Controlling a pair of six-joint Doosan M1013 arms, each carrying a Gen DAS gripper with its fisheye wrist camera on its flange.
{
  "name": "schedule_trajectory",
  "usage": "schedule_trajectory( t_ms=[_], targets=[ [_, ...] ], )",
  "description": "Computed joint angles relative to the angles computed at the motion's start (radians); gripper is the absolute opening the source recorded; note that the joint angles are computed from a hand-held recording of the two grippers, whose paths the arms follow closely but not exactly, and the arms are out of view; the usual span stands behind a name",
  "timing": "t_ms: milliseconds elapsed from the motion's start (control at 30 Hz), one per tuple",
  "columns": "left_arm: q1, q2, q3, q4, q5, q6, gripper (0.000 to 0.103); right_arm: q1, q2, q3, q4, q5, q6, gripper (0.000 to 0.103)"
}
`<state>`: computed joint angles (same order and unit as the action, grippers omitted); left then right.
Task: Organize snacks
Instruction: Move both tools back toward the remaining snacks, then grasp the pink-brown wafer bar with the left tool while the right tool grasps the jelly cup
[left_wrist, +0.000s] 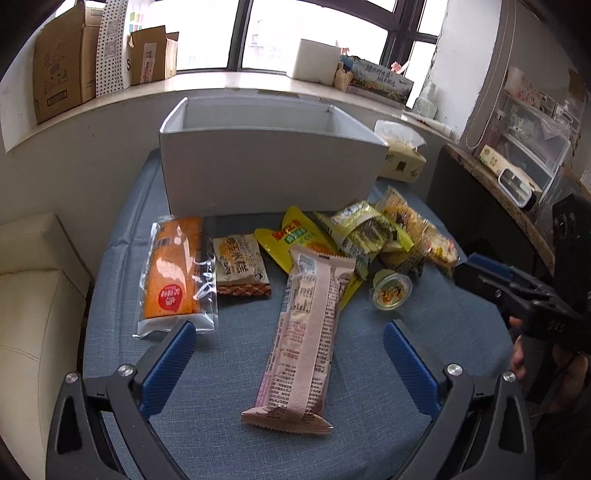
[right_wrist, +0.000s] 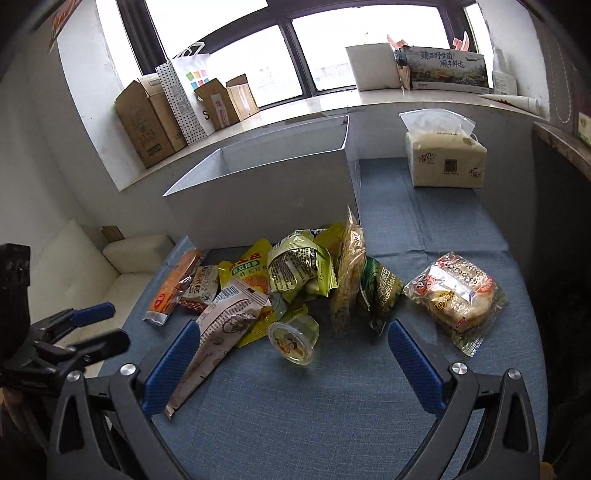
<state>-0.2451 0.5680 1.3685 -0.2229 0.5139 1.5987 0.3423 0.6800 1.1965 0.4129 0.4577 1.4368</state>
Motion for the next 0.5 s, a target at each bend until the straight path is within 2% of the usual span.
schedule_trajectory(
  t_ms=[133, 200, 300, 400, 500],
  targets=[
    [-0.007, 0.056, -0.053, 0.018, 0.078, 0.020, 0.103, -0.003, -0.006, 0.011, 0.010, -0.011, 0.000, 0.103],
    [-0.011, 0.078, -0.074, 0.016, 0.099, 0.037, 0.103, -0.005, -0.009, 0.015, 0.012, -0.013, 0.008, 0.103],
    [-0.024, 0.109, -0.115, 0.102, 0.135, -0.025, 0.103, -0.009, -0.012, 0.023, 0.025, -0.020, 0.014, 0.103],
    [-0.025, 0.135, -0.152, 0.074, 0.168, 0.013, 0.103, -0.013, -0.013, 0.030, 0.034, -0.021, 0.018, 0.103],
    [-0.035, 0.157, -0.185, 0.113, 0.204, -0.002, 0.102, -0.015, -0.015, 0.035, 0.038, -0.022, 0.021, 0.103]
  ],
)
